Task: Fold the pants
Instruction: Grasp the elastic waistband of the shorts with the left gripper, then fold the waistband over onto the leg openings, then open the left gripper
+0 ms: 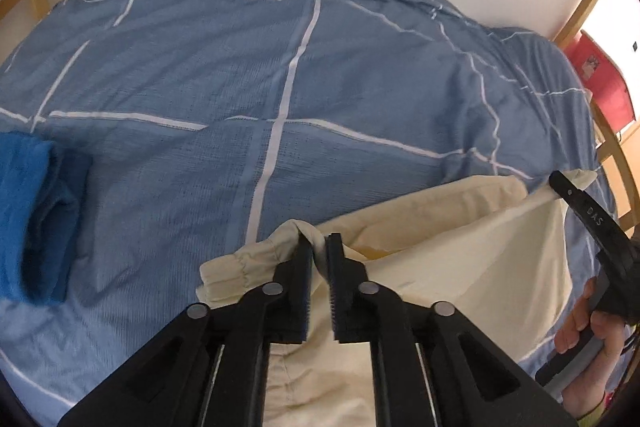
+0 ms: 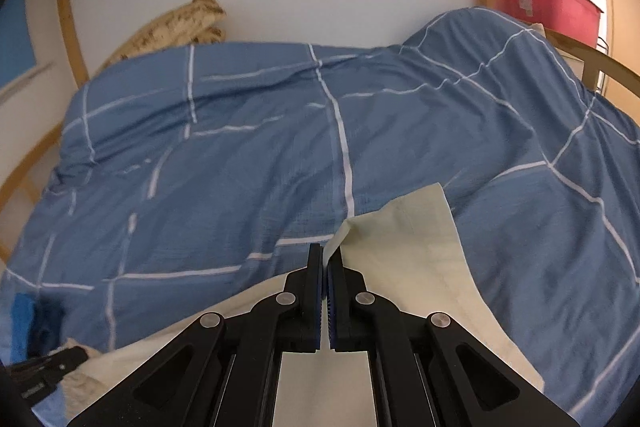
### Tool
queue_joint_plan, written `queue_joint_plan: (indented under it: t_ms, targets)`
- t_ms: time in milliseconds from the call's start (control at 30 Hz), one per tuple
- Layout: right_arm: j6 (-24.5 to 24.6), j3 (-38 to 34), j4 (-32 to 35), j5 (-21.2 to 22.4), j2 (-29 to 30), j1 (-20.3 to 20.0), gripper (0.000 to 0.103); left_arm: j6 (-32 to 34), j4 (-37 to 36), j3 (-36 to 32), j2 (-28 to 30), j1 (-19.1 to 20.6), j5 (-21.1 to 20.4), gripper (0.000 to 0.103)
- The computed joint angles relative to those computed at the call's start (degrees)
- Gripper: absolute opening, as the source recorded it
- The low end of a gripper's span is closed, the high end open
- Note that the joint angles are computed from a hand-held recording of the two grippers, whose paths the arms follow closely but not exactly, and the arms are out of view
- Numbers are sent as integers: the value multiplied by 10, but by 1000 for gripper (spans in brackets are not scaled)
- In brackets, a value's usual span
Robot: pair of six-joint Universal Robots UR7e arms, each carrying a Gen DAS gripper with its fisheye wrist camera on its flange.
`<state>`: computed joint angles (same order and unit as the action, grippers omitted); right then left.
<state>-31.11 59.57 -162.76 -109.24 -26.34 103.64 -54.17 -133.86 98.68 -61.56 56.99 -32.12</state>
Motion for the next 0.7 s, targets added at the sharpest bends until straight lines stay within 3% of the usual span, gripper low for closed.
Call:
queue_joint_plan:
  t_ms: [100, 200, 267, 333, 400, 467, 567, 700]
  targets:
    - [-4, -36, 15, -12, 28, 0, 2, 22, -8, -4, 3, 9, -1, 15]
    - [-22, -66, 16, -30, 54, 4, 2, 37, -6, -10, 5, 16, -1, 27]
    - [-23, -89, 24, -46, 69, 6, 3, 31, 17, -14, 4, 16, 6, 54]
    - [-2, -103, 48, -46, 73, 5, 6, 17, 47, -15, 3, 6, 52, 60]
    - [2, -119, 59, -60, 81, 6, 32, 29, 62, -15, -2, -1, 70, 62]
    - [-13, -112, 33, -72, 79, 9, 46, 19, 83, -9, -13, -14, 90, 65]
    - [-39, -71, -4, -68, 53, 14, 52, 9, 111, 9, -30, -34, 110, 66]
    - [-60, 37, -35, -7, -24, 13, 68, -19, 129, 43, -50, -63, 113, 66]
